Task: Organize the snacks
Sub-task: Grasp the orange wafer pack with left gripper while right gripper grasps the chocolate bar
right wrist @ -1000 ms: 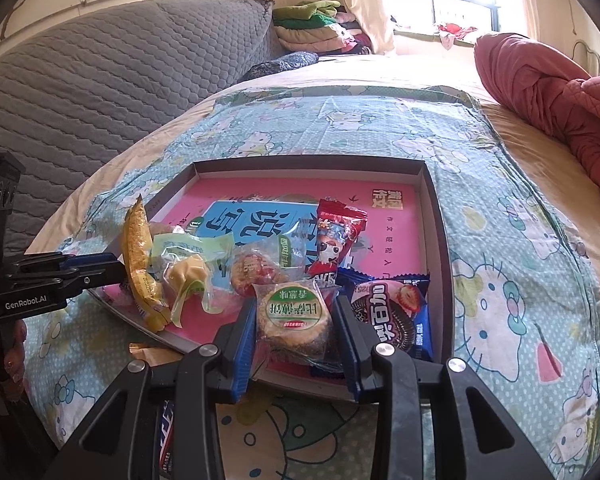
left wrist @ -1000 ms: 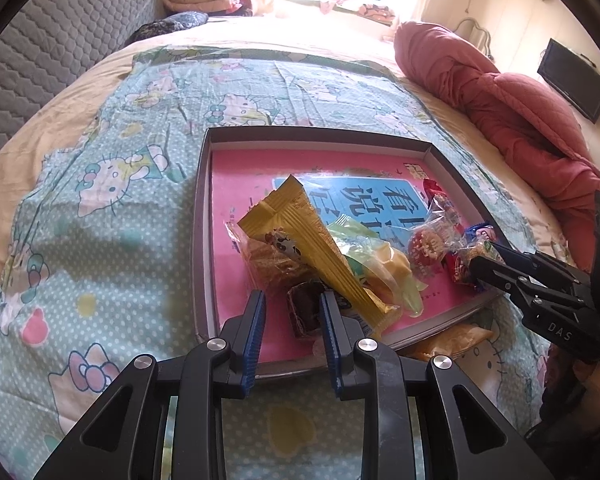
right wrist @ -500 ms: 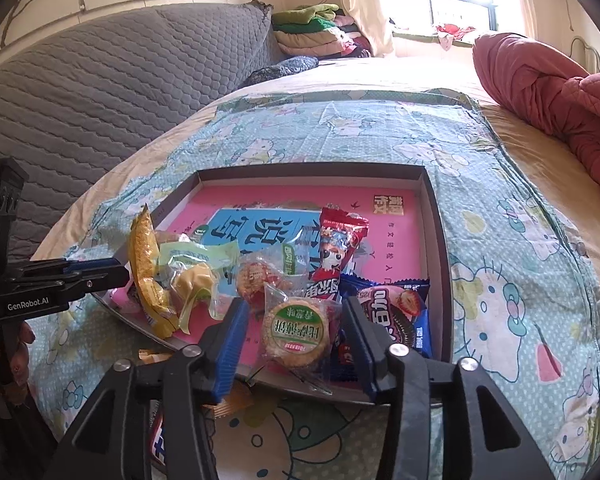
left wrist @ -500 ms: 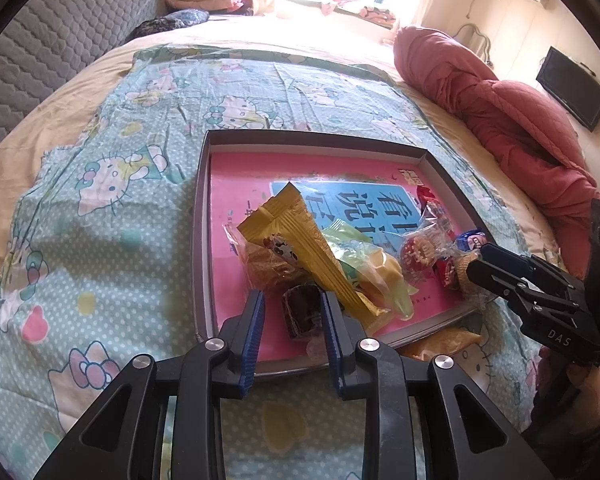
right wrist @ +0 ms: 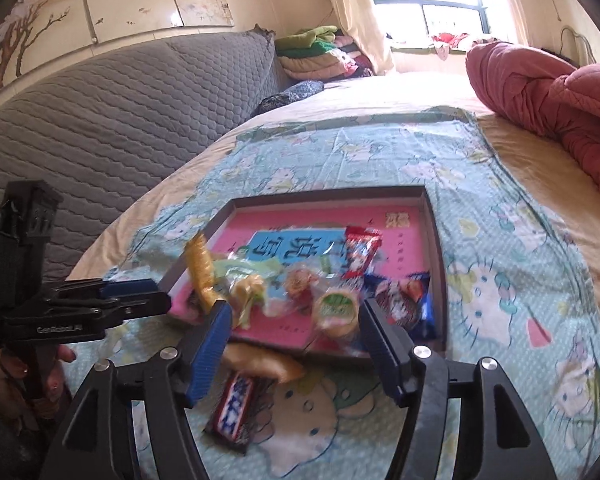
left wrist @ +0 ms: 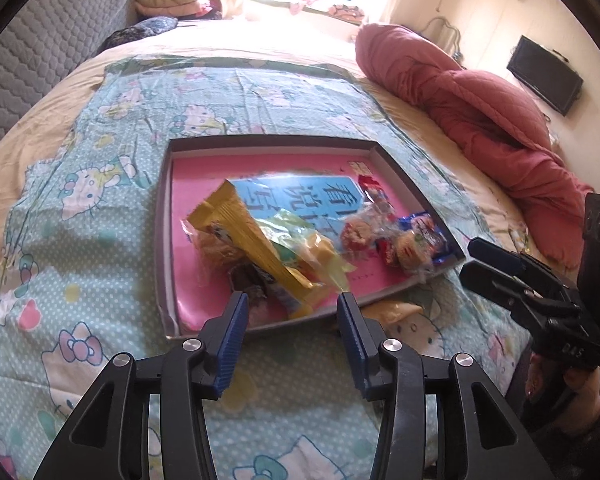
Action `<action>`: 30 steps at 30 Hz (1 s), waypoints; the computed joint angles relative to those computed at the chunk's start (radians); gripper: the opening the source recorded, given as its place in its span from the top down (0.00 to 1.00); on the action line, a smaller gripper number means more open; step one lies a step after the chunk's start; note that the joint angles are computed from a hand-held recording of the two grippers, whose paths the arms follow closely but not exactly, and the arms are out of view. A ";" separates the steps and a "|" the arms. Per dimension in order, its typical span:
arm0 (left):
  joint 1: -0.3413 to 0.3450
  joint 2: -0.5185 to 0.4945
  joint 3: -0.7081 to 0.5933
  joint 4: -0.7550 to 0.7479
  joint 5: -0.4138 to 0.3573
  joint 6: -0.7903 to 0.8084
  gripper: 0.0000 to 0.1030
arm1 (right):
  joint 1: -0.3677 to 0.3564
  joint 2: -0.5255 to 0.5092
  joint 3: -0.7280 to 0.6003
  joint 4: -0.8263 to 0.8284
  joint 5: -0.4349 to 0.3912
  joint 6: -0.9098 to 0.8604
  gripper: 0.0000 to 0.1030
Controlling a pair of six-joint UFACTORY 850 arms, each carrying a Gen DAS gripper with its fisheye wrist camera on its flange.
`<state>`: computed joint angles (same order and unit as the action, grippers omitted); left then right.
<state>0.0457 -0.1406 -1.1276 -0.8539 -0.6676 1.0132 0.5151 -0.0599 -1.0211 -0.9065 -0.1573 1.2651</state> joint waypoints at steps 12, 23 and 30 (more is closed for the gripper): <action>-0.018 0.020 0.029 0.028 -0.084 -0.002 0.44 | 0.069 -0.006 0.007 0.512 -0.112 -0.452 0.37; -0.028 -0.010 0.015 0.039 -0.125 -0.021 0.44 | 0.110 -0.114 -0.044 0.437 -0.146 -0.449 0.37; -0.055 -0.037 0.005 0.050 -0.121 -0.017 0.44 | 0.123 -0.166 -0.078 0.356 -0.195 -0.443 0.60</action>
<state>-0.0095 -0.1778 -1.1221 -0.8042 -0.7887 0.9957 0.6380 -0.2258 -1.0992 -0.5507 -0.3521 0.8216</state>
